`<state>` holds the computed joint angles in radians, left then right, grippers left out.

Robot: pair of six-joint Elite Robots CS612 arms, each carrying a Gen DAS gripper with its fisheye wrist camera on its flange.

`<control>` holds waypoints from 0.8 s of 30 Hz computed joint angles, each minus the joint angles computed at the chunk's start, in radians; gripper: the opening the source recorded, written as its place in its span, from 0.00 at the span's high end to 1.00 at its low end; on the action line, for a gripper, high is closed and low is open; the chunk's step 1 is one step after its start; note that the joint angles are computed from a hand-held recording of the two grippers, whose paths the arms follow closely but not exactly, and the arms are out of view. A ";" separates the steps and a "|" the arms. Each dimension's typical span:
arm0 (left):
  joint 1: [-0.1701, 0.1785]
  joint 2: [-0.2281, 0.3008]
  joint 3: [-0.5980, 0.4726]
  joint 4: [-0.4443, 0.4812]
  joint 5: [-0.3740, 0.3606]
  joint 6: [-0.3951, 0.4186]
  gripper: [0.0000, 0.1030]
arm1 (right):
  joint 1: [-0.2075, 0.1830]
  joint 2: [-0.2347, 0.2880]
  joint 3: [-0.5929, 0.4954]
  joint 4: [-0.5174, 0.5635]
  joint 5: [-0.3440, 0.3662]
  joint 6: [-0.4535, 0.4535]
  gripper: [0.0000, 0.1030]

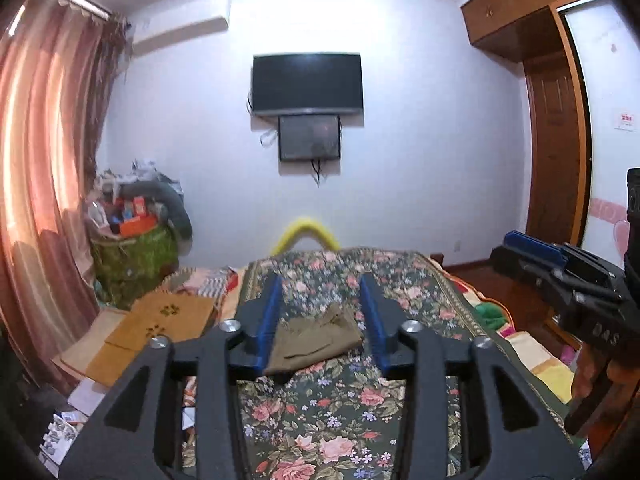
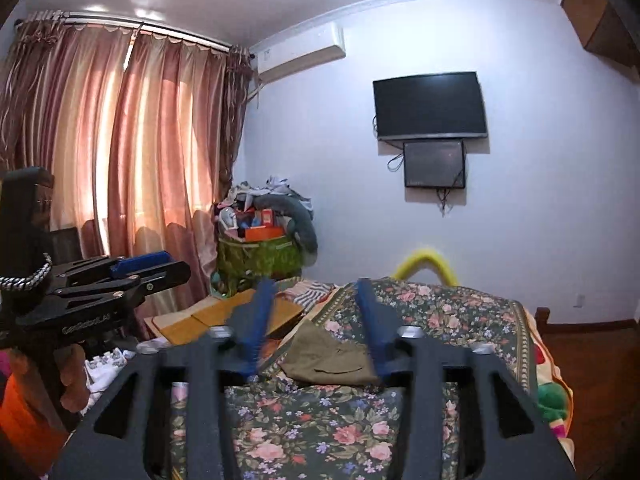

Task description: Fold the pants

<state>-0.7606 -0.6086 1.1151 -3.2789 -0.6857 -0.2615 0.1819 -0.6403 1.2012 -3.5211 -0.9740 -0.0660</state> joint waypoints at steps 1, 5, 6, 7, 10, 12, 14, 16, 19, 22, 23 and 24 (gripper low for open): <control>-0.004 -0.001 0.005 -0.020 0.005 0.008 0.52 | 0.001 -0.002 0.007 -0.014 -0.009 0.005 0.41; -0.013 -0.004 0.024 -0.079 0.023 -0.001 0.23 | 0.008 -0.005 0.020 -0.052 -0.057 0.018 0.21; -0.016 -0.003 0.026 -0.095 0.033 0.003 0.21 | 0.008 -0.003 0.019 -0.059 -0.058 0.031 0.18; -0.020 -0.001 0.028 -0.109 0.050 0.010 0.21 | 0.007 -0.007 0.028 -0.064 -0.056 0.037 0.16; -0.024 -0.002 0.033 -0.111 0.063 0.016 0.15 | 0.008 -0.013 0.040 -0.061 -0.067 0.034 0.02; -0.024 -0.002 0.034 -0.113 0.063 0.007 0.07 | 0.010 -0.015 0.048 -0.070 -0.080 0.027 0.00; -0.026 0.000 0.036 -0.117 0.070 -0.005 0.04 | 0.011 -0.018 0.052 -0.066 -0.085 0.017 0.00; -0.027 -0.001 0.040 -0.119 0.070 -0.011 0.03 | 0.011 -0.017 0.050 -0.061 -0.082 0.016 0.00; -0.027 -0.002 0.044 -0.121 0.074 -0.018 0.02 | 0.012 -0.021 0.062 -0.074 -0.084 0.020 0.00; -0.026 -0.001 0.045 -0.120 0.072 -0.026 0.01 | 0.012 -0.023 0.071 -0.077 -0.086 0.020 0.00; -0.026 -0.002 0.045 -0.117 0.074 -0.028 0.01 | 0.012 -0.025 0.075 -0.079 -0.085 0.022 0.00; -0.027 -0.002 0.044 -0.116 0.076 -0.029 0.01 | 0.011 -0.026 0.075 -0.079 -0.085 0.024 0.00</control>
<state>-0.7875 -0.6102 1.1596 -3.3949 -0.6095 -0.2901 0.1932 -0.6659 1.2766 -3.5996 -1.0589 -0.0424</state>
